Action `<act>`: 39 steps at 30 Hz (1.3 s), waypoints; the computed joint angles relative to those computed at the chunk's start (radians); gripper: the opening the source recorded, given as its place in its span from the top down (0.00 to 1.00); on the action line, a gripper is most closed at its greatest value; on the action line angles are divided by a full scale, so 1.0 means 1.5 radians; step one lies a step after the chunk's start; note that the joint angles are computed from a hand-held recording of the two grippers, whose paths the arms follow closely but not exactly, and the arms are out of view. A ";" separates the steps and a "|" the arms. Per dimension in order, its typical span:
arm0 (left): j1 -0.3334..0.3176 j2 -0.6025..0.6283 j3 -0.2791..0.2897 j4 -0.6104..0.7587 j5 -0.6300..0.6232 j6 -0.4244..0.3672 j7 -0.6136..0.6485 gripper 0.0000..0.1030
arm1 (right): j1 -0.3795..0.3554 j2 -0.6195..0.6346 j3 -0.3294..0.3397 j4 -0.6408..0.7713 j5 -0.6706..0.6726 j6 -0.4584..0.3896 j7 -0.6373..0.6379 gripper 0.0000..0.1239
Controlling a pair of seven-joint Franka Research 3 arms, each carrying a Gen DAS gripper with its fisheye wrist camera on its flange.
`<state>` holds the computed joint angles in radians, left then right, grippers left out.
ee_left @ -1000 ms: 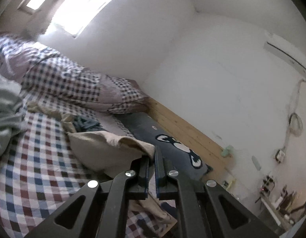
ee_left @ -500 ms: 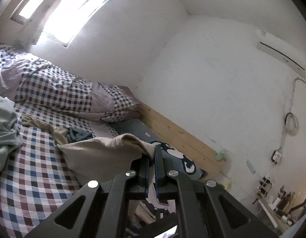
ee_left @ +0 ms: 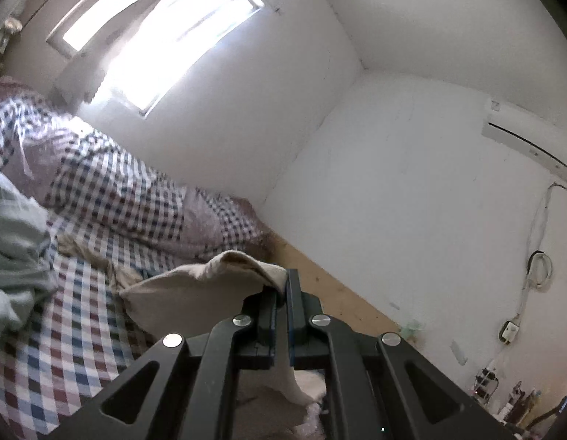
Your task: Fold clothes
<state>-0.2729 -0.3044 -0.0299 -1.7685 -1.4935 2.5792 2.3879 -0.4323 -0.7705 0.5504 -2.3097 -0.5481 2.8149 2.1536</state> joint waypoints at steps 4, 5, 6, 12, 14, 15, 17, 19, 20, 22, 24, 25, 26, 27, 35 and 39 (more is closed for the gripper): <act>0.002 -0.035 0.016 -0.011 -0.022 0.003 0.023 0.98 | 0.045 0.009 -0.043 0.057 0.028 0.023 -0.042 1.00; 0.002 -0.047 0.022 -0.017 -0.032 0.002 0.031 0.98 | 0.054 0.010 -0.048 0.068 0.037 0.028 -0.050 1.00; 0.003 -0.062 0.028 -0.025 -0.040 0.006 0.036 0.98 | 0.061 0.006 -0.050 0.074 0.046 0.033 -0.058 1.00; 0.011 -0.159 0.064 -0.093 -0.028 0.006 0.044 0.98 | 0.136 -0.033 -0.062 0.076 0.112 0.059 -0.118 1.00; 0.013 -0.187 0.070 -0.122 0.010 0.012 0.022 0.98 | 0.196 -0.036 -0.078 0.068 0.142 0.050 -0.161 1.00; 0.021 -0.207 0.070 -0.147 0.045 0.018 -0.002 0.98 | 0.228 -0.036 -0.086 0.063 0.157 0.040 -0.185 1.00; 0.028 -0.235 0.072 -0.185 0.091 0.028 -0.030 0.97 | 0.285 -0.035 -0.097 0.053 0.187 0.022 -0.228 1.00; 0.049 -0.268 0.069 -0.234 0.149 0.040 -0.079 0.97 | 0.346 -0.031 -0.106 0.036 0.220 -0.001 -0.269 1.00; 0.058 -0.282 0.068 -0.256 0.172 0.043 -0.102 0.97 | 0.370 -0.029 -0.109 0.028 0.234 -0.012 -0.287 1.00; 0.068 -0.297 0.070 -0.286 0.208 0.047 -0.146 0.97 | 0.418 -0.017 -0.116 0.013 0.264 -0.034 -0.319 1.00; 0.084 -0.313 0.065 -0.323 0.243 0.057 -0.196 0.97 | 0.459 -0.004 -0.121 -0.001 0.293 -0.060 -0.342 0.99; 0.089 -0.322 0.066 -0.338 0.259 0.058 -0.215 0.97 | 0.475 0.000 -0.121 -0.007 0.306 -0.072 -0.348 0.99; 0.093 -0.327 0.063 -0.353 0.275 0.065 -0.231 0.97 | 0.490 0.004 -0.121 -0.012 0.318 -0.085 -0.353 0.99; 0.103 -0.336 0.055 -0.373 0.295 0.072 -0.253 0.97 | 0.508 0.009 -0.127 -0.017 0.330 -0.096 -0.362 0.99; 0.149 -0.364 0.030 -0.463 0.431 0.089 -0.399 0.97 | 0.622 0.025 -0.207 -0.068 0.434 -0.184 -0.483 0.98; 0.160 -0.394 0.027 -0.497 0.492 0.089 -0.442 0.97 | 0.635 -0.010 -0.243 -0.090 0.490 -0.204 -0.525 0.83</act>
<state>-0.0327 -0.8952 0.0112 -2.5136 -0.7562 2.7129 1.7249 0.5202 -0.7856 0.1857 -2.4441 0.1864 2.5089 1.3667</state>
